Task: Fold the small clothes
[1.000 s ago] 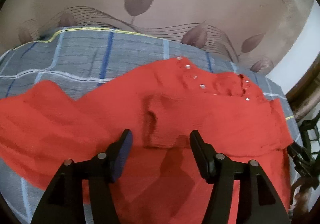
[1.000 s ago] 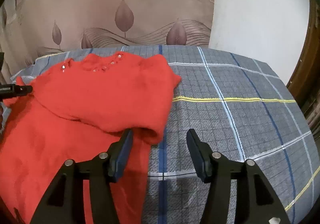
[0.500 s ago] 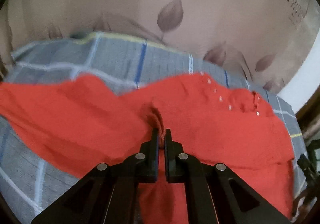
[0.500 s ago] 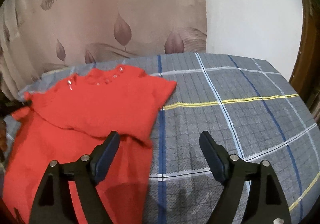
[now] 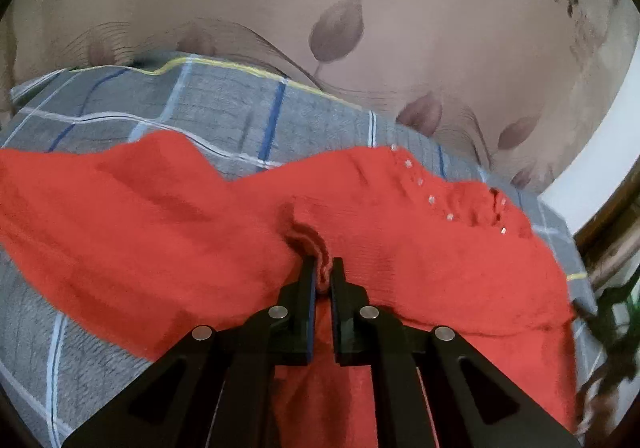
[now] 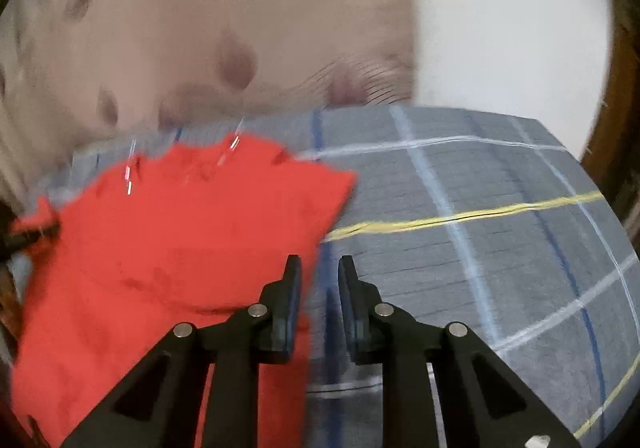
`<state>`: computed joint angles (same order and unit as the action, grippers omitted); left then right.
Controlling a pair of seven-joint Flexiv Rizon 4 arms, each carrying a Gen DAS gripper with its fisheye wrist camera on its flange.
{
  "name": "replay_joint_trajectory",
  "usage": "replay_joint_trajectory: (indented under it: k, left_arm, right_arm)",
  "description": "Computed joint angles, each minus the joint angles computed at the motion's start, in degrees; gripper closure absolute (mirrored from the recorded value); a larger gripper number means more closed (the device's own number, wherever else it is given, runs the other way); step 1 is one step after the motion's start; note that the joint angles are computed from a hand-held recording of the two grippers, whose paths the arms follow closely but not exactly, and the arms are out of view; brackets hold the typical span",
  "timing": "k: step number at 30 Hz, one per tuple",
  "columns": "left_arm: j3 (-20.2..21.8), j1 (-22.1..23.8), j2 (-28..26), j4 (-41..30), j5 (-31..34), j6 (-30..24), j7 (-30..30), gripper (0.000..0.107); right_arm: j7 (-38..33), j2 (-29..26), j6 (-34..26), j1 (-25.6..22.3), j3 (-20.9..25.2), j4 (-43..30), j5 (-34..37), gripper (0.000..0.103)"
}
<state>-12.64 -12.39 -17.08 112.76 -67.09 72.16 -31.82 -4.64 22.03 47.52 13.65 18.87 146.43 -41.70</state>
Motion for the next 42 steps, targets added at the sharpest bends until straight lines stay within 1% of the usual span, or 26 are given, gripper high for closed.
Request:
replay_joint_trajectory:
  k: [1, 2, 4, 6, 7, 8, 9, 10, 11, 12, 14, 16, 20, 23, 24, 25, 26, 27, 28, 30, 31, 32, 34, 35, 39, 42]
  left_arm:
    - [-0.4, 0.5, 1.1, 0.7, -3.0, 0.0, 1.3, 0.098]
    - [-0.1, 0.6, 2.0, 1.2, -4.8, -0.3, 1.9, 0.096]
    - [1.4, 1.0, 4.1, 2.2, -7.8, -1.2, 2.0, 0.086]
    - [3.1, 1.1, 5.6, 2.9, -11.7, -0.1, 3.2, 0.051]
    - [4.1, 1.3, 6.0, 3.0, -13.8, 1.4, 3.9, 0.044]
    - [5.0, 1.6, 6.0, 2.6, -15.9, 2.4, 5.0, 0.038]
    - [5.4, 3.0, 5.8, 2.1, -16.5, 2.6, 5.1, 0.038]
    - [7.6, 4.2, 4.8, 0.9, -13.4, 1.3, 2.0, 0.039]
    - [8.6, 5.7, 3.9, 0.1, -10.0, -0.1, -1.2, 0.038]
    - [9.7, 8.2, 2.4, -1.7, -6.8, -3.0, -5.2, 0.038]
    - [11.3, 13.7, -1.2, -6.0, 0.3, -11.7, -13.7, 0.038]
    - [11.1, 18.1, -4.7, -10.1, 3.4, -18.9, -19.1, 0.039]
    - [8.8, 21.9, -8.9, -14.5, 5.8, -21.1, -23.2, 0.039]
    - [5.9, 22.9, -11.3, -16.5, 3.1, -18.4, -23.7, 0.039]
    - [5.4, 22.8, -11.7, -16.6, 2.6, -17.2, -23.2, 0.04]
    - [5.0, 22.3, -12.3, -17.2, 2.8, -15.0, -22.6, 0.05]
    - [5.4, 21.5, -12.8, -17.7, 5.1, -13.0, -22.7, 0.092]
    - [7.1, 20.5, -13.8, -19.2, 10.7, -13.7, -25.4, 0.102]
    - [6.9, 20.6, -14.1, -19.4, 12.5, -12.8, -26.5, 0.102]
    - [3.8, 21.4, -12.7, -17.3, 9.4, -7.7, -23.8, 0.102]
    - [1.9, 21.8, -11.5, -16.2, 6.9, -5.9, -21.1, 0.102]
    - [-0.2, 22.1, -9.7, -14.8, 3.3, -4.0, -16.7, 0.102]
    - [-2.3, 20.8, -5.4, -12.3, -2.6, -2.5, -8.3, 0.102]
    - [-3.3, 19.7, -2.4, -10.8, -5.7, -2.9, -3.7, 0.102]
    - [-4.5, 14.3, 6.3, -7.6, -11.3, -8.4, 4.5, 0.102]
    - [-5.5, 9.0, 10.2, -6.6, -12.8, -12.2, 7.0, 0.102]
  right_arm:
    - [-2.5, -2.3, -3.1, 0.9, 0.5, -2.0, 0.6, 0.088]
    - [-2.8, -3.0, -4.7, 1.2, 0.9, -2.8, -0.7, 0.089]
    - [-2.4, -3.3, -5.6, 1.8, 0.8, -2.9, -0.9, 0.089]
    - [1.0, -1.3, -4.7, 1.5, 1.1, -1.4, -3.2, 0.088]
    - [3.4, 0.2, -3.2, 0.8, 1.2, -0.3, -5.9, 0.088]
    - [5.2, 1.2, -2.6, 0.5, 1.6, 0.5, -7.5, 0.084]
    - [6.2, 1.8, -2.5, 0.4, 1.8, 0.8, -8.4, 0.07]
    - [6.6, 1.9, -2.9, 0.4, 1.9, 0.9, -8.6, 0.06]
    - [6.6, 1.9, -2.8, 0.5, 1.6, 0.9, -8.7, 0.04]
    - [6.8, 1.9, -2.7, 0.3, 1.5, 0.9, -9.3, 0.035]
    - [6.5, 1.9, -3.7, 0.9, 1.7, 0.6, -8.0, 0.035]
    - [5.8, 1.5, -4.9, 1.5, 1.8, 0.0, -6.4, 0.035]
    - [5.2, 1.3, -6.7, 2.6, 2.2, -0.7, -4.6, 0.033]
    - [4.5, 0.0, -7.8, 2.8, 2.0, -1.2, -4.6, 0.031]
    - [4.3, -0.4, -8.5, 3.0, 2.0, -1.5, -4.5, 0.031]
    - [4.2, -0.7, -9.1, 3.2, 2.1, -1.8, -4.4, 0.03]
    - [4.1, -0.8, -9.8, 3.5, 2.1, -2.0, -4.3, 0.029]
    - [4.3, -0.9, -10.1, 3.6, 2.1, -2.1, -4.3, 0.028]
    - [4.4, -0.9, -10.3, 3.7, 2.0, -2.1, -4.4, 0.027]
    - [4.6, -0.6, -10.2, 3.9, 1.7, -1.9, -4.4, 0.026]
    - [4.6, -0.4, -9.7, 3.8, 1.5, -1.7, -4.4, 0.025]
    - [4.8, -0.2, -9.3, 3.8, 1.4, -1.5, -4.4, 0.025]
    - [5.6, 0.6, -8.0, 3.4, 1.1, -0.8, -4.4, 0.025]
    - [6.0, 1.1, -7.2, 3.1, 1.0, -0.4, -4.5, 0.025]
    - [7.9, 2.8, -4.7, 1.9, 1.0, 0.9, -5.3, 0.025]
    - [9.2, 3.7, -3.3, 1.0, 1.3, 1.6, -6.4, 0.023]
